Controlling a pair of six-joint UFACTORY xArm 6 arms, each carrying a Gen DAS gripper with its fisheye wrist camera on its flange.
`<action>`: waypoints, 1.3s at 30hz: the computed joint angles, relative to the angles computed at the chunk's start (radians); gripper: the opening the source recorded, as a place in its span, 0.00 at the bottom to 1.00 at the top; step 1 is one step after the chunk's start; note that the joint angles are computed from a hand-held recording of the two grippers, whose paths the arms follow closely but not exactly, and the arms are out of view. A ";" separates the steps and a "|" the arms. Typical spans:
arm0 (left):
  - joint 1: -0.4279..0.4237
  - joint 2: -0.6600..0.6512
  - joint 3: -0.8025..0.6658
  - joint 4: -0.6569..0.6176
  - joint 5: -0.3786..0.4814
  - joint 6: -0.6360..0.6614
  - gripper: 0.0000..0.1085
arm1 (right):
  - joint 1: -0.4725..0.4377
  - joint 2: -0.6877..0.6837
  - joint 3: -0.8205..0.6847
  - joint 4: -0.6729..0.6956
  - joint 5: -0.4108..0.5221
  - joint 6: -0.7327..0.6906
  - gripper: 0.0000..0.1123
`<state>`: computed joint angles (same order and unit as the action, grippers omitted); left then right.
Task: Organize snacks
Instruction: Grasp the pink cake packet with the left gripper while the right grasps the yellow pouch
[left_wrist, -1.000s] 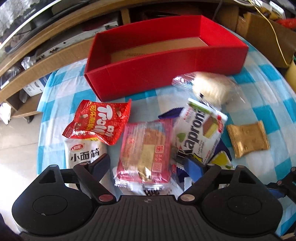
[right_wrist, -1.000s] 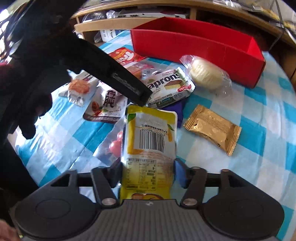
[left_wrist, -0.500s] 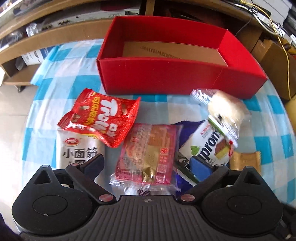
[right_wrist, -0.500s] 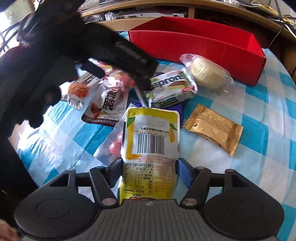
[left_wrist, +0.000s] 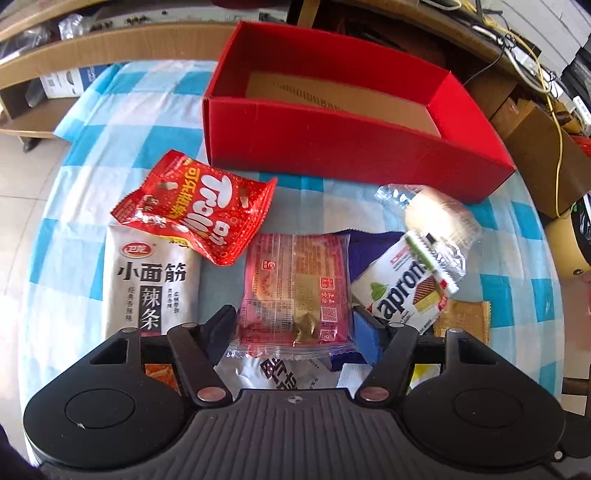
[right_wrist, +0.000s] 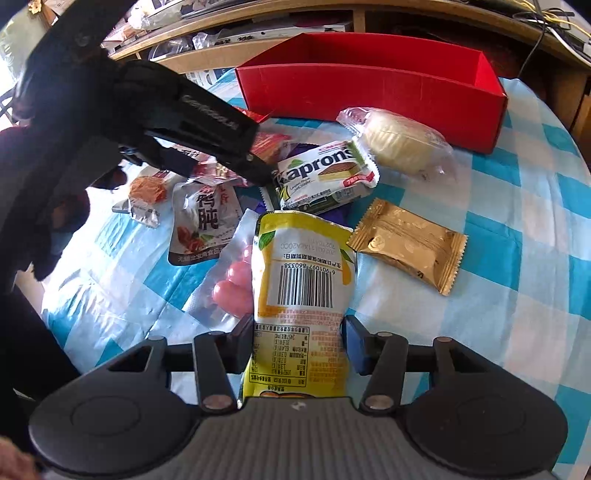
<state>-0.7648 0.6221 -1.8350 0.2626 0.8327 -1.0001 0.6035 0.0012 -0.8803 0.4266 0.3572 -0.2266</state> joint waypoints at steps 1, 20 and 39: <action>-0.004 -0.008 0.008 0.018 -0.007 -0.012 0.67 | 0.000 -0.002 0.001 0.004 -0.001 -0.005 0.57; -0.013 0.061 -0.091 0.025 0.109 0.018 0.88 | -0.002 -0.002 0.001 -0.098 0.027 0.085 0.66; -0.018 -0.063 0.093 -0.009 -0.038 0.005 0.57 | -0.008 -0.036 0.025 -0.092 -0.007 0.103 0.53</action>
<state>-0.7832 0.5587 -1.7416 0.2534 0.7943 -0.9950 0.5960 -0.0348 -0.8555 0.3351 0.3499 -0.1235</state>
